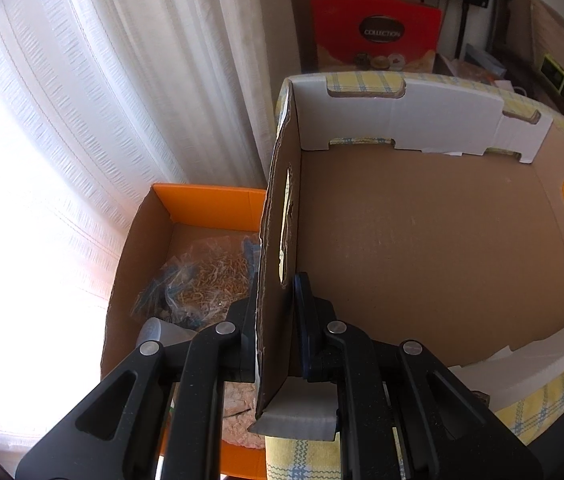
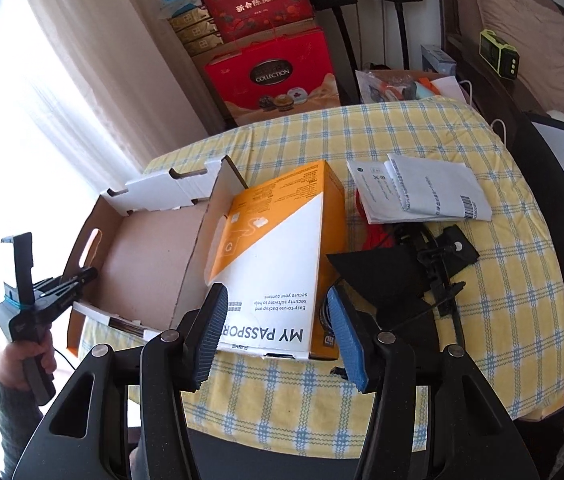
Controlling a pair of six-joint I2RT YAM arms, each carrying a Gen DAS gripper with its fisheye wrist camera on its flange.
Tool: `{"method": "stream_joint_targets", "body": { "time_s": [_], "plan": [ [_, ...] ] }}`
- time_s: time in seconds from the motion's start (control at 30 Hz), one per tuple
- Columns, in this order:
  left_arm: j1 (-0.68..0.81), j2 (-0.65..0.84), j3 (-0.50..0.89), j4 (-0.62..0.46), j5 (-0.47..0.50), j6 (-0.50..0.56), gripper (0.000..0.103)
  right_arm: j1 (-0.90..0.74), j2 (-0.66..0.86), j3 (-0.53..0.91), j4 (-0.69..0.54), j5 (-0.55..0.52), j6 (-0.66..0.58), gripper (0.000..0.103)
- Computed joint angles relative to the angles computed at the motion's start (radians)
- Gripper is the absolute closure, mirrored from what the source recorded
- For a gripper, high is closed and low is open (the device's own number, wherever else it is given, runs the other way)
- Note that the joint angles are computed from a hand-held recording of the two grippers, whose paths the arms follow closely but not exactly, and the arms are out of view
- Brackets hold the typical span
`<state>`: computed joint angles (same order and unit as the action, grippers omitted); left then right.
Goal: Organize objects
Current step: 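Grasp the orange-and-white MY PASSPORT box with the right tool while left tool holds tray wall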
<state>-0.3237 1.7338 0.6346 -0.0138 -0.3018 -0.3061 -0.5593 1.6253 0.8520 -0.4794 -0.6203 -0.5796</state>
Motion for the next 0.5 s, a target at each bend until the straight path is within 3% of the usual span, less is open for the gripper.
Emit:
{"method": "stream_joint_targets", "body": {
  "time_s": [0.33, 0.5],
  "plan": [
    [0.061, -0.023, -0.044, 0.020, 0.050, 0.022, 0.091, 0.132, -0.088, -0.037, 0.016, -0.043, 0.039, 0.050],
    [0.065, -0.025, -0.047, 0.024, 0.060, 0.025, 0.091, 0.134, -0.013, 0.069, -0.131, -0.151, -0.004, 0.051]
  ]
}}
